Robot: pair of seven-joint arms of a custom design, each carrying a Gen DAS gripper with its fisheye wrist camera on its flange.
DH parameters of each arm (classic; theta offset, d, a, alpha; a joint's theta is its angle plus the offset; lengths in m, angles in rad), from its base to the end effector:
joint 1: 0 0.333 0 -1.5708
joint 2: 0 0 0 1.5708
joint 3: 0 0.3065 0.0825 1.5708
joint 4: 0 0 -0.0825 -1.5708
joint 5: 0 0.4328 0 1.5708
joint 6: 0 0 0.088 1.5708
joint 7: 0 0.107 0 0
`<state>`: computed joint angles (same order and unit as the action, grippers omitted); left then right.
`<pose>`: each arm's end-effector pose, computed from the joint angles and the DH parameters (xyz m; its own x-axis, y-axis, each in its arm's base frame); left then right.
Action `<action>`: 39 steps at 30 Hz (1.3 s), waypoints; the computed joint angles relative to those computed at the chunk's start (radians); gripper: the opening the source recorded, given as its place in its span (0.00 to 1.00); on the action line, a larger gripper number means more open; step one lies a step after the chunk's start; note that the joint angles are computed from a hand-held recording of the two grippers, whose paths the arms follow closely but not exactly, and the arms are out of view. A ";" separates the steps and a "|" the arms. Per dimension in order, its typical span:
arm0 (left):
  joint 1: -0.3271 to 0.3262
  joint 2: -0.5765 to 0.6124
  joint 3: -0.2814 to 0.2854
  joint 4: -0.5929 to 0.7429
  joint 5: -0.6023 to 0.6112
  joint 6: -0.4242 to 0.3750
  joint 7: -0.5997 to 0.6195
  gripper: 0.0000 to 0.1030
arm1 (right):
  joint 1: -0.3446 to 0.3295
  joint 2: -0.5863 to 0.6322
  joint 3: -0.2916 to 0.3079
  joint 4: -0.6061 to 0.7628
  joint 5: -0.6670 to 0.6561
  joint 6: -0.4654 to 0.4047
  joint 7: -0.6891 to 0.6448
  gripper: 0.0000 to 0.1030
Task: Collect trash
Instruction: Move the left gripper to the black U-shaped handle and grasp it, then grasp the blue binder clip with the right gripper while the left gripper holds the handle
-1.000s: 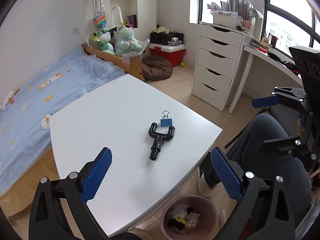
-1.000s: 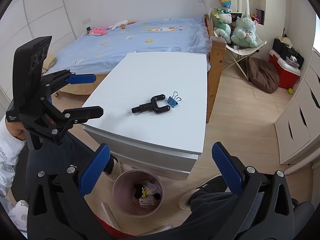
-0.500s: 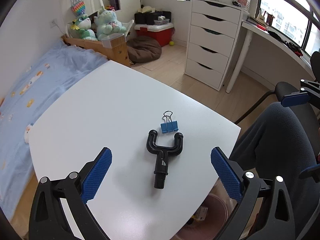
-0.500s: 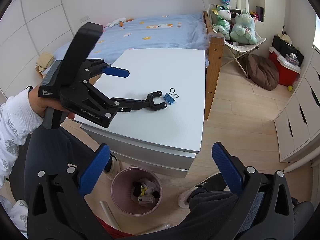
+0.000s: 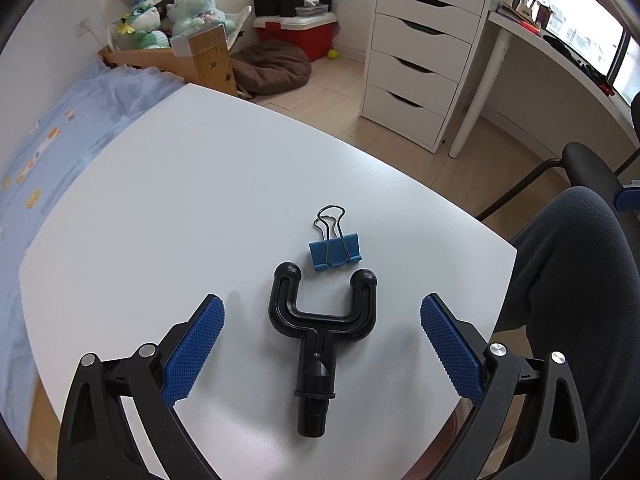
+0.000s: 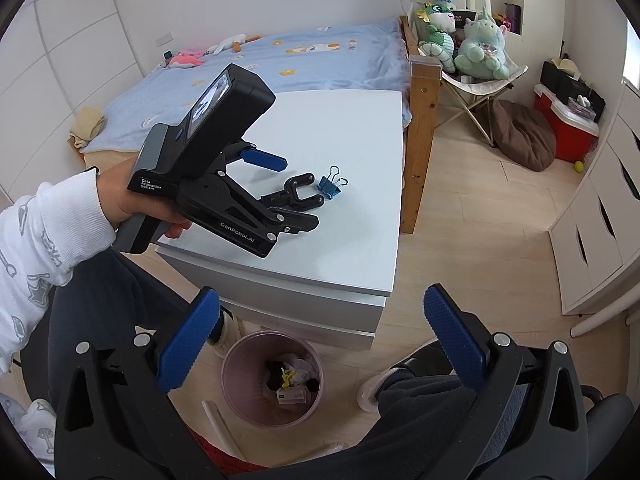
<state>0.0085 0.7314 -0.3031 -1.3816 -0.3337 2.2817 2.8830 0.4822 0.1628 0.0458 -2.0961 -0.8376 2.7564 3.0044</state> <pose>0.7633 -0.1891 0.2845 -0.9682 -0.2500 0.0096 -0.2238 0.8479 -0.4806 0.5355 0.3473 0.3487 -0.1411 -0.9761 -0.1655 -0.7732 0.2130 -0.5973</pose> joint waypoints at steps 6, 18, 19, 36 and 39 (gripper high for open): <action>0.001 0.010 -0.005 0.014 -0.006 0.012 -0.001 0.62 | -0.002 -0.002 0.000 -0.010 0.005 0.008 0.004 0.97; 0.007 -0.003 0.001 0.008 -0.013 0.007 -0.036 0.49 | -0.001 0.026 -0.010 0.022 0.020 0.017 -0.029 0.97; 0.011 -0.005 -0.001 0.005 -0.018 0.008 -0.036 0.49 | -0.001 0.030 -0.012 0.028 0.022 0.018 -0.034 0.97; 0.080 -0.067 -0.001 -0.040 -0.105 0.011 -0.002 0.49 | -0.016 0.132 -0.038 0.176 0.161 -0.029 -0.256 0.97; 0.090 -0.076 0.003 -0.048 -0.114 0.005 0.002 0.49 | -0.018 0.165 -0.048 0.227 0.202 -0.039 -0.311 0.97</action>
